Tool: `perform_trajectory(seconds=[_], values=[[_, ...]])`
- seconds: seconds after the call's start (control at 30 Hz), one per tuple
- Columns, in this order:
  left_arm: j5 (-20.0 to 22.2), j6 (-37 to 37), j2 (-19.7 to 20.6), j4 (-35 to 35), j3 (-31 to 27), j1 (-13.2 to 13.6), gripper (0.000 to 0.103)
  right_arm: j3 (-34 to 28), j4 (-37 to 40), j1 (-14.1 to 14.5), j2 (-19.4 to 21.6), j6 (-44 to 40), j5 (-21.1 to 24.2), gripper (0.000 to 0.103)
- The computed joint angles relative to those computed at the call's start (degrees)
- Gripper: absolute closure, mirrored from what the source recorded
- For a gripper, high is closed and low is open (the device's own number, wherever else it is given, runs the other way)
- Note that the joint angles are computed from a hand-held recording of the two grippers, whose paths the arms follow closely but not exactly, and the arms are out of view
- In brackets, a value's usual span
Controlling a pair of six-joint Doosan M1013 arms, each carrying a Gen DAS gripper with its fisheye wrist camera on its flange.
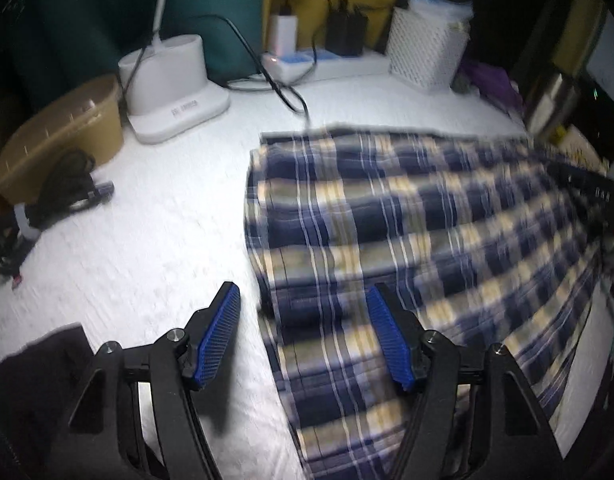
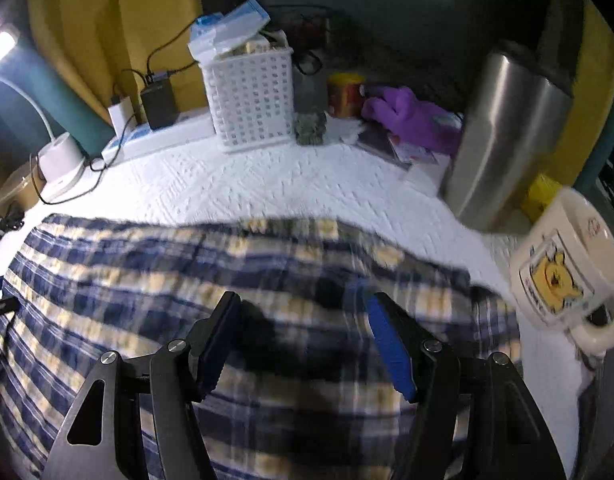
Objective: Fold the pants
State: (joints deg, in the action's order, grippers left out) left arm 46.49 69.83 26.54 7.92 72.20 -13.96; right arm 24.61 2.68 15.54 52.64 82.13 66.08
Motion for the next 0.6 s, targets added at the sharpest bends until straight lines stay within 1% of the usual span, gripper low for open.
perform_trajectory(seconds=[0.03, 0.07, 0.13, 0.2, 0.3, 0.37, 0.4, 0.5, 0.6], values=[[0.34, -0.94, 0.11, 2.39, -0.03, -0.41, 0.054, 1.01, -0.48, -0.07, -0.42, 0.28, -0.29, 0.034], [-0.46, -1.48, -0.19, 3.06, 0.58, -0.44, 0.057, 1.75, -0.59, -0.11, -0.76, 0.50, -0.58, 0.034], [-1.47, -3.66, -0.38, 4.02, 1.07, -0.04, 0.075, 3.36, -1.27, -0.12, -1.58, 0.73, -1.43, 0.034], [-2.62, -4.56, -0.57, 3.52, 1.61, 0.41, 0.079, 4.95, -2.65, -0.11, -2.42, 1.58, -2.37, 0.034], [-2.60, -5.82, -0.62, 5.09, 1.74, 0.13, 0.079, 7.99, -3.66, -0.31, -4.33, 3.12, -4.06, 0.034], [-0.54, -8.25, -0.45, 6.82, 0.90, -0.39, 0.079, 10.89, -3.53, -0.48, -6.26, 3.36, -5.98, 0.034], [-0.89, -9.07, -0.78, 7.55, 1.11, -0.58, 0.079, 12.40, -3.43, -0.60, -7.22, 3.41, -6.91, 0.034], [-5.20, -10.62, -3.25, 7.77, 3.49, -1.20, 0.079, 16.46, -3.29, -0.83, -10.00, 3.49, -9.38, 0.034], [-6.29, -9.41, -4.36, 6.69, 4.14, -1.96, 0.079, 20.47, -3.37, -1.07, -12.73, 3.76, -11.91, 0.034]])
